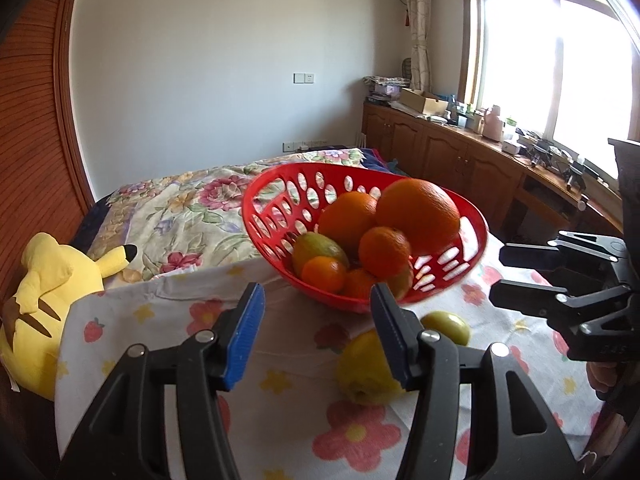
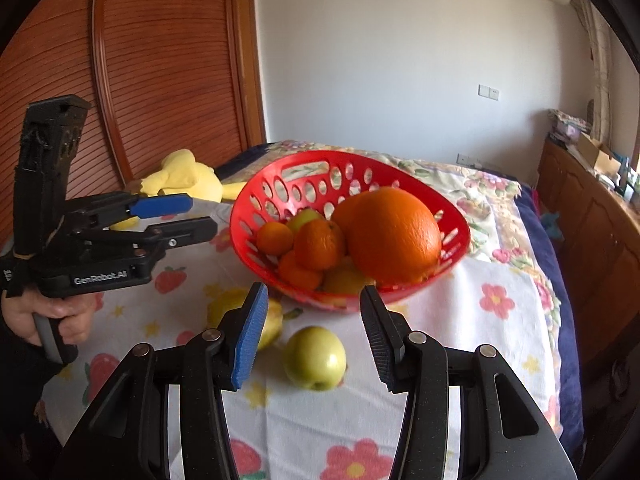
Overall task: Organize fruits
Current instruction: 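Move the right tool to the green apple while the left tool approaches the pear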
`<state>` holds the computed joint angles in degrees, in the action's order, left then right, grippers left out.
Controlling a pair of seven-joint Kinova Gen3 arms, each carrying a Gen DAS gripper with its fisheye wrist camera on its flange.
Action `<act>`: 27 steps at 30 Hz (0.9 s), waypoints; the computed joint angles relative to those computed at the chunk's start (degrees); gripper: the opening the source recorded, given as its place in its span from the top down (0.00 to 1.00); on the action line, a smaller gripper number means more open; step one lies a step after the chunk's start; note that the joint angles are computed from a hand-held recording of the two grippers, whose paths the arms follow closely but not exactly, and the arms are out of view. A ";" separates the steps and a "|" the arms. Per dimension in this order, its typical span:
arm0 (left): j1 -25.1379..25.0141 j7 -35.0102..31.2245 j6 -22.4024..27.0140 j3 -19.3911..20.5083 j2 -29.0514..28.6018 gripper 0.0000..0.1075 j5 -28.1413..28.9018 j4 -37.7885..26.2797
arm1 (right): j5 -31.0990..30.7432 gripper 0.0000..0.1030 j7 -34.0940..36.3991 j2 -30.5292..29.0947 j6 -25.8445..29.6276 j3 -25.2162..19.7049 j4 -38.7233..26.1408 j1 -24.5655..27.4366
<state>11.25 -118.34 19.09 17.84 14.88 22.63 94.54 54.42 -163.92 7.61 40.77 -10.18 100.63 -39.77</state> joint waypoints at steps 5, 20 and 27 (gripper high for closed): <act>-0.27 -1.34 0.05 0.96 0.02 0.46 1.12 1.60 | -0.03 0.53 -2.03 -0.52 -0.48 -0.33 1.94 0.00; -1.06 -3.91 -1.30 2.90 1.89 0.46 2.37 3.11 | -6.62 0.52 1.22 3.36 -5.31 2.33 2.45 1.30; 0.23 -2.16 -0.94 1.72 2.42 0.46 0.73 2.54 | -9.38 0.51 3.96 4.96 -6.09 3.80 1.65 0.71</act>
<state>11.49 -120.50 18.14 19.57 17.30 23.36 97.09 45.04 -159.96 12.56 34.69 -6.38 102.27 -39.06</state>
